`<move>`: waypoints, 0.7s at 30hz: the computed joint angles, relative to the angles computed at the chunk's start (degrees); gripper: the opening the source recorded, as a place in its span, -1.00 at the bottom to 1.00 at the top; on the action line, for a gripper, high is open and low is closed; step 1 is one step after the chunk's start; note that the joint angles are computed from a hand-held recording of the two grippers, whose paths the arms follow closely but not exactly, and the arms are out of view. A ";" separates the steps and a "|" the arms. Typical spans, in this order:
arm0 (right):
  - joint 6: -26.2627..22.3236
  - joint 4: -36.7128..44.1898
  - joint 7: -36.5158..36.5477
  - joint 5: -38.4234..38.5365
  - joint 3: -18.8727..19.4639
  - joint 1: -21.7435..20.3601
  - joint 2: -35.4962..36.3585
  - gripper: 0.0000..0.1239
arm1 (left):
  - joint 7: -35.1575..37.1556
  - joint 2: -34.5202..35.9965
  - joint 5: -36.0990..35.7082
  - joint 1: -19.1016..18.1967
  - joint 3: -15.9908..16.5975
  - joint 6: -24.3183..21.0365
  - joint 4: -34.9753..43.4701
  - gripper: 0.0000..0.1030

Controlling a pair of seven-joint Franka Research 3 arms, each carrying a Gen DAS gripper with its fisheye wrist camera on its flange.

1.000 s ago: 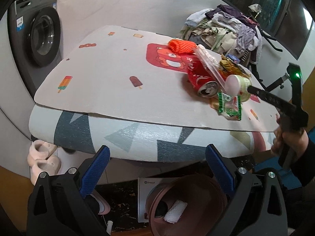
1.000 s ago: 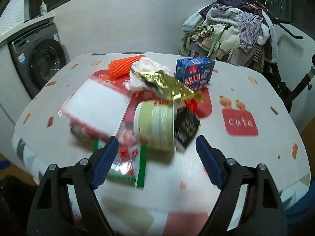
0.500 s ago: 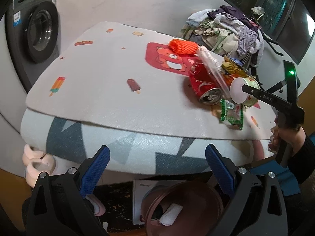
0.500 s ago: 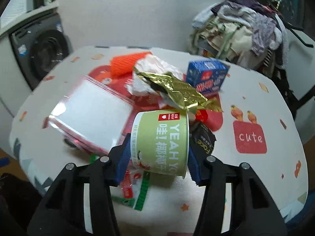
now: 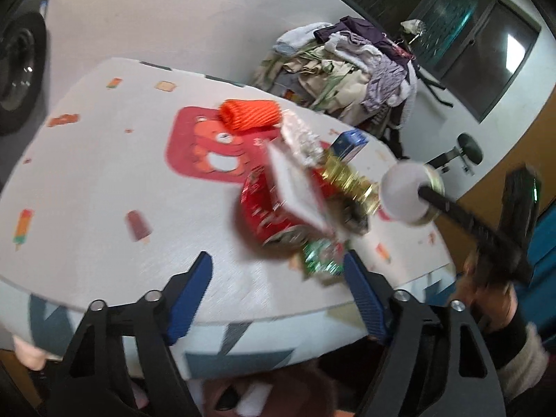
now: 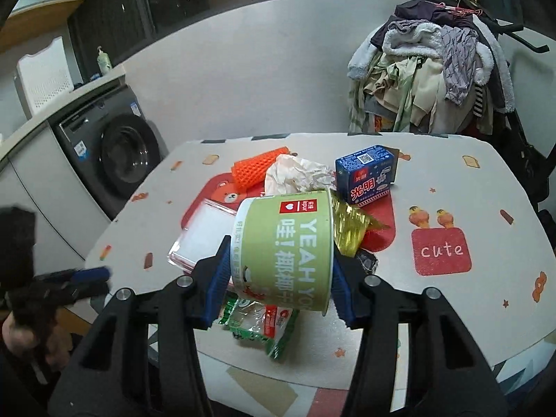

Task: Collect trash
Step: 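Grasp the clear plastic box with the left gripper while the right gripper holds the cup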

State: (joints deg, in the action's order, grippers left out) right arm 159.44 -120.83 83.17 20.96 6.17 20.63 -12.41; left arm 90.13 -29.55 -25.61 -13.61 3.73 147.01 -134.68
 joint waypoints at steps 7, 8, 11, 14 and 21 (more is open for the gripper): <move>1.78 -3.16 0.02 -1.29 0.51 -0.91 -3.67 -0.16 | 2.04 11.80 -5.24 0.61 -0.05 -2.91 11.41 0.17; 1.98 -3.47 0.19 -2.10 0.62 -1.23 -3.93 -0.16 | 1.96 13.81 -6.43 1.09 -0.29 -3.63 13.18 0.15; 2.54 -4.70 0.96 -4.81 1.10 -2.35 -4.88 -0.16 | 0.66 17.88 -7.93 3.27 -1.83 -4.86 16.67 0.02; 2.60 -5.63 0.89 -5.18 0.59 -2.44 -5.35 -0.16 | -1.23 22.16 -8.51 5.71 -3.52 -5.63 20.55 -0.03; 2.37 -7.40 1.23 -4.52 -0.40 -3.02 -5.53 -0.16 | -0.17 29.45 -9.50 10.65 -7.70 -9.24 27.83 -0.03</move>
State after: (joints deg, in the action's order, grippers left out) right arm 161.81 -128.23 84.40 16.44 5.77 17.61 -17.95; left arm 89.95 -0.10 -35.11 -2.96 -3.97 137.77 -106.85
